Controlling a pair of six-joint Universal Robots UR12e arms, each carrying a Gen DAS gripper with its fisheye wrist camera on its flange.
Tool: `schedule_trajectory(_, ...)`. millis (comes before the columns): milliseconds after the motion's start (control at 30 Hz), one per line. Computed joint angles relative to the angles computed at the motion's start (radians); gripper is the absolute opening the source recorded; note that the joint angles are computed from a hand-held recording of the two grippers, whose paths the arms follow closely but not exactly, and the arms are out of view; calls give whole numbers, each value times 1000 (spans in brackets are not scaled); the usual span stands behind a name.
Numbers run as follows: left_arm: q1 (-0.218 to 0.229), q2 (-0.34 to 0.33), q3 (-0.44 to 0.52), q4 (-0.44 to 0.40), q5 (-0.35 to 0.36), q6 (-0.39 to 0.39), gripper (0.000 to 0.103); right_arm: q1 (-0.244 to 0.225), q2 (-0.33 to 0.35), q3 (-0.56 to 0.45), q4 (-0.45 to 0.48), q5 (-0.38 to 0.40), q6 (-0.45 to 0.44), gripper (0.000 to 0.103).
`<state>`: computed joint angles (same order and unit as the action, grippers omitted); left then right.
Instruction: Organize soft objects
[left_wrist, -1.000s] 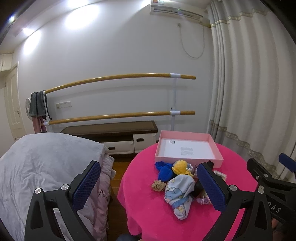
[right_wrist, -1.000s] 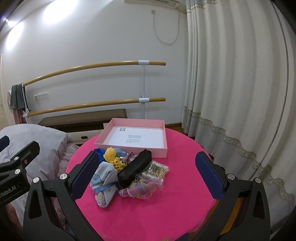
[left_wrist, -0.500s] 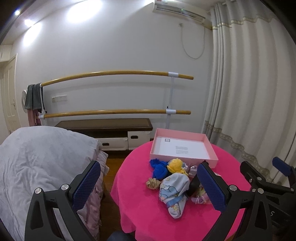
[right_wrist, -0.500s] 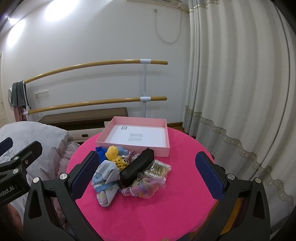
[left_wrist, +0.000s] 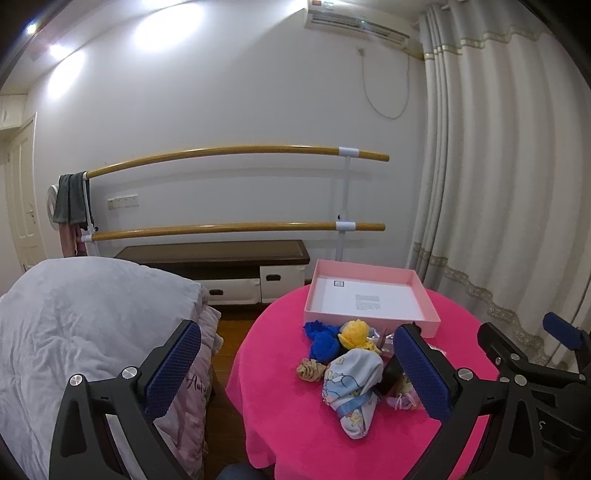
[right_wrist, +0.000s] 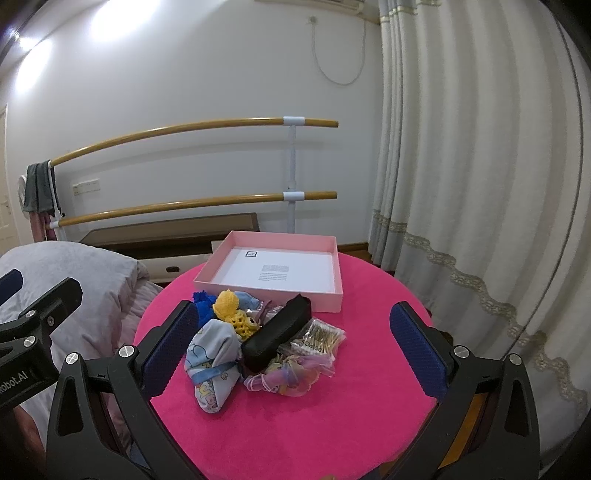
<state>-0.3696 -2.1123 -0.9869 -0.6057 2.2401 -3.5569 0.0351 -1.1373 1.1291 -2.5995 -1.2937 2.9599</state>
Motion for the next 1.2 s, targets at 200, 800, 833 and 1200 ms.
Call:
schedule_trajectory(200,2,-4,2,8,6,4,103,2,5,-7,0,5,-8,103)
schedule_trajectory(800,57,-55,75,-207,-130,-64,103,-1,75,-73,146,-32,-39,103)
schedule_trajectory(833,59,-62,85,-220,-138,-64,103,1,80,-77,158,-34,-45,103)
schedule_trajectory(1200,93,-161,201,-305,-259,-6,103,5,135,-118,305,-53,-79,103)
